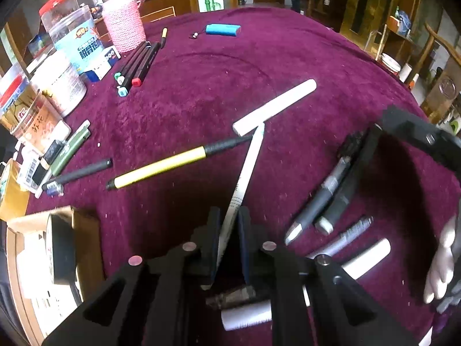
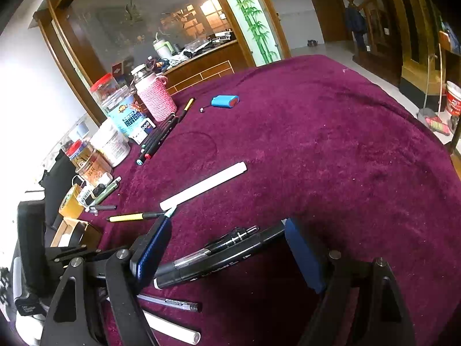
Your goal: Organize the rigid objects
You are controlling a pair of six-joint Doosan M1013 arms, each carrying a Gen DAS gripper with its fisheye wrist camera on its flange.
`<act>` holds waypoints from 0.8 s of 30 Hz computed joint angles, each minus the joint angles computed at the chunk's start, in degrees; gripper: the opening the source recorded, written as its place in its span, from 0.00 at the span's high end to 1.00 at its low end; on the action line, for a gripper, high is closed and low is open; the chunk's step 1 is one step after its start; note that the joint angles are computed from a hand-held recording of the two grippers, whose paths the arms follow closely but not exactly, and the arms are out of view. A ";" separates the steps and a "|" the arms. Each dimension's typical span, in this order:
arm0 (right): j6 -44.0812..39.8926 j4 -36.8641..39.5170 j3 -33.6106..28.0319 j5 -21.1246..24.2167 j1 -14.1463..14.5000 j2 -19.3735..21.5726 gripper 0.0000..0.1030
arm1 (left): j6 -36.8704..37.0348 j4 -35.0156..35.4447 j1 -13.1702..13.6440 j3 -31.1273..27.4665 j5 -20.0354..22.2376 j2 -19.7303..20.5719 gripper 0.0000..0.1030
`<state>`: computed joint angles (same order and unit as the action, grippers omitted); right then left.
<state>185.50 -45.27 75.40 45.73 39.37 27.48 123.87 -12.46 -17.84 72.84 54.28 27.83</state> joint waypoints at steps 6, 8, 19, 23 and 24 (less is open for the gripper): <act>-1.46 1.70 -0.48 0.66 -0.25 0.43 0.18 | 0.36 2.86 -1.26 1.09 -4.44 -0.34 0.87; -2.08 2.22 -0.80 1.30 -0.30 0.67 0.18 | 1.07 1.29 -0.88 1.25 -4.25 -0.45 0.88; -3.06 2.87 -1.20 3.59 -0.37 1.18 0.18 | 6.19 -15.57 4.45 4.76 -1.57 -5.34 0.93; -3.10 2.54 -1.07 3.51 -0.24 1.19 0.19 | 8.70 -22.36 7.82 7.94 -0.96 -8.43 0.93; -3.42 2.73 -1.11 3.34 -0.28 1.23 0.19 | 9.46 -23.84 8.65 8.83 -0.97 -9.22 0.93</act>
<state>182.08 -42.55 74.28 49.06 39.08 28.71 133.33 -36.31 -9.19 81.67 53.31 18.62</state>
